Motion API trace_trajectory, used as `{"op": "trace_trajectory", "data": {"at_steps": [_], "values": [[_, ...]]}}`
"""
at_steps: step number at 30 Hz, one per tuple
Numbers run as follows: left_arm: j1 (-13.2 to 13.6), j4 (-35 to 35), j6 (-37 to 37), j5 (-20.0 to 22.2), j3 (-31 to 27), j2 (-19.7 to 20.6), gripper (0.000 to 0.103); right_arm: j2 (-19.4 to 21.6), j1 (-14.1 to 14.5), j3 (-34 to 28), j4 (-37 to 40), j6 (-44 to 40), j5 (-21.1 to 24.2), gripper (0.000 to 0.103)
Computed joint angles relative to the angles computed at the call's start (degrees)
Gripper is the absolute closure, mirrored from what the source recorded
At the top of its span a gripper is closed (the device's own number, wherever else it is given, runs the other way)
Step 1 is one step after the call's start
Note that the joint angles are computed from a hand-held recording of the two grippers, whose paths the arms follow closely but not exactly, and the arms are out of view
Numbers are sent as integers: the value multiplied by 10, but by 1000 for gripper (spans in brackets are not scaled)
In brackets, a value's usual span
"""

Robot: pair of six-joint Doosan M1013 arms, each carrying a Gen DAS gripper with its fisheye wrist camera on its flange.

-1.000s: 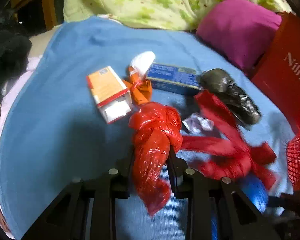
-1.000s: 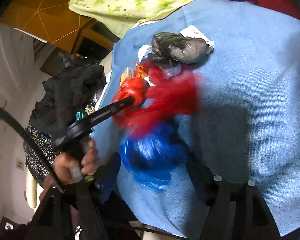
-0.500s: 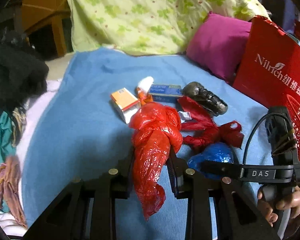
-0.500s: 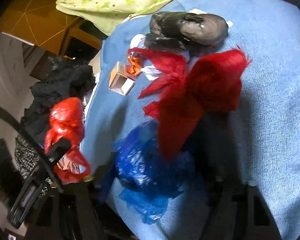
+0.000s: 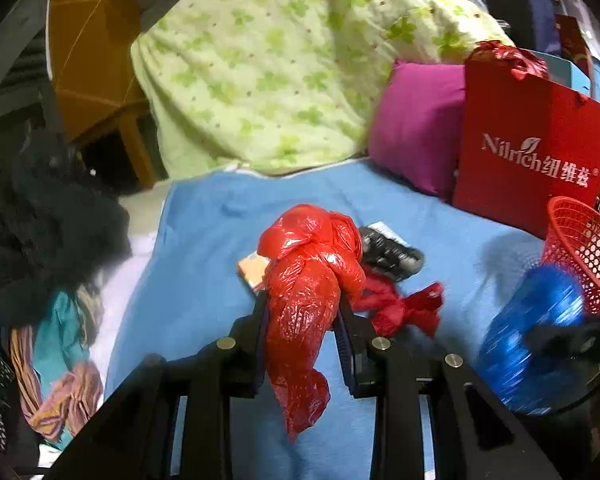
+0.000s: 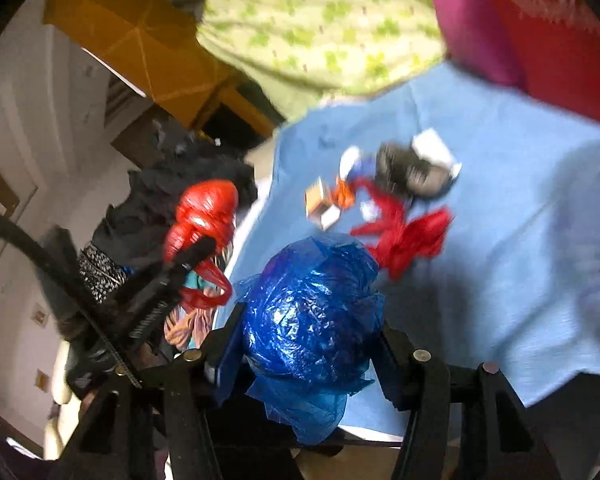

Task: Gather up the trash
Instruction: 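Carry both bags to the red mesh basket and open both tools over it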

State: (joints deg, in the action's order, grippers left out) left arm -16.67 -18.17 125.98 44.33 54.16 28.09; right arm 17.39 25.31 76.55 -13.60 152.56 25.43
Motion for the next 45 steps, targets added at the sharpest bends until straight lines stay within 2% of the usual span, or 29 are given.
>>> {"op": "trace_trajectory", "data": {"at_steps": [3,7,13,17,20,26,32,34,36,41,45], "values": [[-11,4,13,-22,17,-15,72,-31,15,17,-153,120,34,42],[-24,-5,39,-41,31,-30,72,-58,30,30,-279,215,93,41],[-41,-20,71,-53,41,-43,71,-85,50,47,-373,286,167,41],[-52,-33,94,-52,43,-47,71,-104,56,65,-411,323,207,41],[-60,-74,126,-22,35,-43,71,-120,60,84,-440,361,247,41],[-79,-152,144,107,-31,-5,71,-144,61,117,-468,425,325,41],[-108,-179,138,204,-77,28,67,-166,51,153,-460,467,350,38],[-117,-176,139,212,-78,32,62,-171,48,163,-456,488,356,34],[-124,-173,146,204,-70,30,40,-177,42,173,-455,504,345,32],[-117,-186,166,175,-34,11,39,-181,47,177,-471,520,347,32],[-93,-189,167,151,-23,7,36,-171,58,162,-510,508,333,32]]}}
